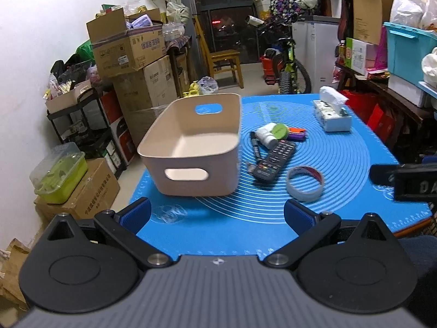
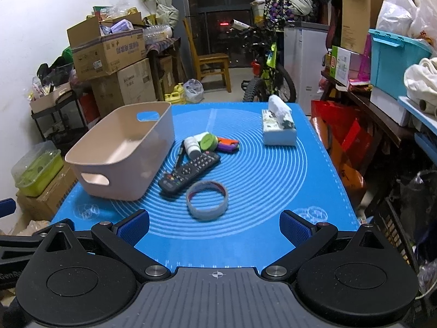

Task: Organize rigid objects
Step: 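Move the left gripper to the basket rim while the right gripper reaches the tape roll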

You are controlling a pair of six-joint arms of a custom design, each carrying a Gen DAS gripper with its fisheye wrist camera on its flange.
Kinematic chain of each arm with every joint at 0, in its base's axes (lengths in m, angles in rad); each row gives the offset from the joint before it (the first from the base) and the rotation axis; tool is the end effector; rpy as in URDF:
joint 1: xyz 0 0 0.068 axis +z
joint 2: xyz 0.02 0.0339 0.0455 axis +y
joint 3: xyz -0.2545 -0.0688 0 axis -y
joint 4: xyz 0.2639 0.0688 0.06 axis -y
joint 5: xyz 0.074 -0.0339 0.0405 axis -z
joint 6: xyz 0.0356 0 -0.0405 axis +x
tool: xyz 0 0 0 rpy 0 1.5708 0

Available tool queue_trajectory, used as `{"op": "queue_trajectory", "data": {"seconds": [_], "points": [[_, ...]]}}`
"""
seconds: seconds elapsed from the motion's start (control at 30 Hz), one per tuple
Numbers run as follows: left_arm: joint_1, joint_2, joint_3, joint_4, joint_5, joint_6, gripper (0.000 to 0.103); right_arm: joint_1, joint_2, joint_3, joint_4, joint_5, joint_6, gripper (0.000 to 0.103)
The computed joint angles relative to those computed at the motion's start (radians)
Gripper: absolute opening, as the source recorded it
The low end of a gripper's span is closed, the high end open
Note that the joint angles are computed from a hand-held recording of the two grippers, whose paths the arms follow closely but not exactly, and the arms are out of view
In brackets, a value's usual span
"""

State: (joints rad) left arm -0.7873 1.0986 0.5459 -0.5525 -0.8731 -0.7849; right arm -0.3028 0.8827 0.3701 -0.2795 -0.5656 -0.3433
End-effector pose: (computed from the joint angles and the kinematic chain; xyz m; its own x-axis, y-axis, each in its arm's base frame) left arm 0.1632 -0.1252 0.1661 -0.5962 -0.0449 -0.8016 -0.2955 0.9406 0.1671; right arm 0.1879 -0.0387 0.1589 -0.6036 -0.1092 -0.7898 -0.3300 0.9360 0.1228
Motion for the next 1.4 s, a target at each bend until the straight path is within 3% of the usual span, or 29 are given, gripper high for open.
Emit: {"op": "queue_trajectory", "data": {"seconds": [0.07, 0.17, 0.37, 0.57, 0.77, 1.0, 1.27, 1.4], "points": [[0.064, -0.029, -0.002, 0.014, 0.025, 0.067, 0.101, 0.036, 0.034, 0.016, 0.050, 0.022, 0.045, 0.100], [0.203, -0.086, -0.013, 0.068, 0.092, 0.181, 0.087, 0.110, 0.112, 0.052, 0.131, 0.073, 0.116, 0.101], [0.498, -0.047, 0.006, 0.252, 0.235, 0.436, 0.087, 0.257, 0.355, 0.160, 0.296, 0.193, 0.221, 0.101], [0.724, 0.133, 0.072, 0.441, 0.403, 0.611, 0.087, 0.360, 0.646, 0.350, 0.352, 0.303, 0.298, 0.098], [0.874, 0.404, 0.184, 0.570, 0.525, 0.697, 0.087, 0.420, 0.905, 0.526, 0.363, 0.401, 0.332, 0.091], [1.013, 0.617, 0.312, 0.572, 0.639, 0.751, 0.080, 0.425, 1.157, 0.739, 0.262, 0.456, 0.322, 0.083], [1.086, 0.754, 0.432, 0.470, 0.767, 0.749, 0.055, 0.436, 1.338, 0.912, 0.155, 0.523, 0.232, 0.066], [1.100, 0.785, 0.468, 0.425, 0.816, 0.734, 0.033, 0.440, 1.354, 0.924, 0.151, 0.519, 0.212, 0.058]]}}
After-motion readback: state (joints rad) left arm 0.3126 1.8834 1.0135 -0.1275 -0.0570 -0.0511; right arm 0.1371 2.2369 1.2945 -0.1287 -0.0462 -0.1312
